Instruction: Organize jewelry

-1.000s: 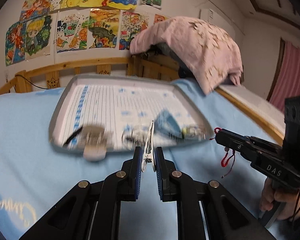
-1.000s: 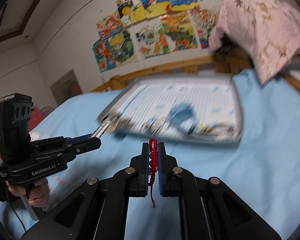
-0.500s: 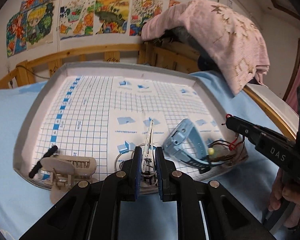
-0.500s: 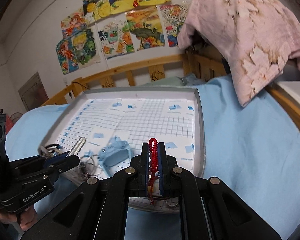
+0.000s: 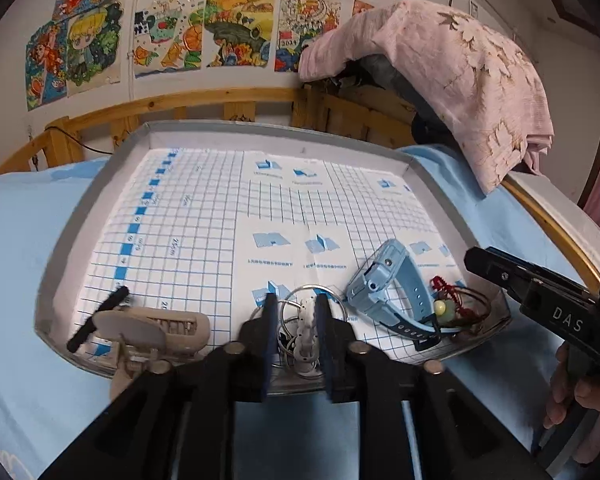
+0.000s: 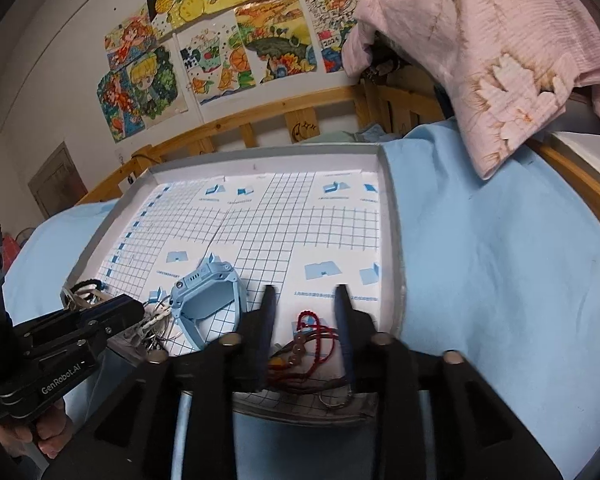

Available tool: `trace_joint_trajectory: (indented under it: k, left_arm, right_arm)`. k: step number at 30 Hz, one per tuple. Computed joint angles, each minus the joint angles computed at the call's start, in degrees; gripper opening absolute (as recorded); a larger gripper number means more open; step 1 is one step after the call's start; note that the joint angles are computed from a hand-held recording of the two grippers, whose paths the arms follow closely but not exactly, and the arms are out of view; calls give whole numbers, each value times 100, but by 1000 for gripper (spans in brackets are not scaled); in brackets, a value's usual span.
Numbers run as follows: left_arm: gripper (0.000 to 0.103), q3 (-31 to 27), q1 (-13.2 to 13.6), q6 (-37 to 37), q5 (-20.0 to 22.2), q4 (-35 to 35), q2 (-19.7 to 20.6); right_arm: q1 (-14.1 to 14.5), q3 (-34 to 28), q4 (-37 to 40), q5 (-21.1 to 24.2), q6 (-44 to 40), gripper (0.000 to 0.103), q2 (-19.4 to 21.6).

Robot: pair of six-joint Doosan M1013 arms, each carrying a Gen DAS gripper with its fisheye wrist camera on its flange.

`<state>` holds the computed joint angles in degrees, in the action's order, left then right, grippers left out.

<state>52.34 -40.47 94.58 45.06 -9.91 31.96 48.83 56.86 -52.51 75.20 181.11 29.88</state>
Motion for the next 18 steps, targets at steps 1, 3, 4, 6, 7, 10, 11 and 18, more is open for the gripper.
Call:
trace_joint_trajectory:
  k: [1, 3, 4, 6, 7, 10, 11, 18]
  left_arm:
    - [31, 48, 3, 10, -76, -20, -36]
    - [55, 187, 1, -35, -321, 20, -135]
    - [61, 275, -5, -79, -481, 65, -196]
    - [64, 395, 6, -47, -705, -8, -295]
    - [64, 408, 12, -27, -726, -52, -323]
    - [73, 527, 27, -11, -891, -106, -448]
    - [82, 646, 26, -43, -1060, -60, -541]
    - [102, 1277, 41, -271, -1828, 192, -1028]
  right_arm:
    - [17, 9, -37, 18, 30, 31, -10]
    - [74, 5, -180, 112, 66, 31, -16]
    - [103, 22, -247, 154, 84, 31, -31]
    - [172, -2, -403, 275, 116, 32, -31]
    - [211, -8, -496, 332, 148, 34, -35]
    - [328, -54, -764, 529, 170, 44, -30]
    - [384, -99, -881, 603, 155, 44, -14]
    - [723, -337, -1544, 1058, 116, 69, 59]
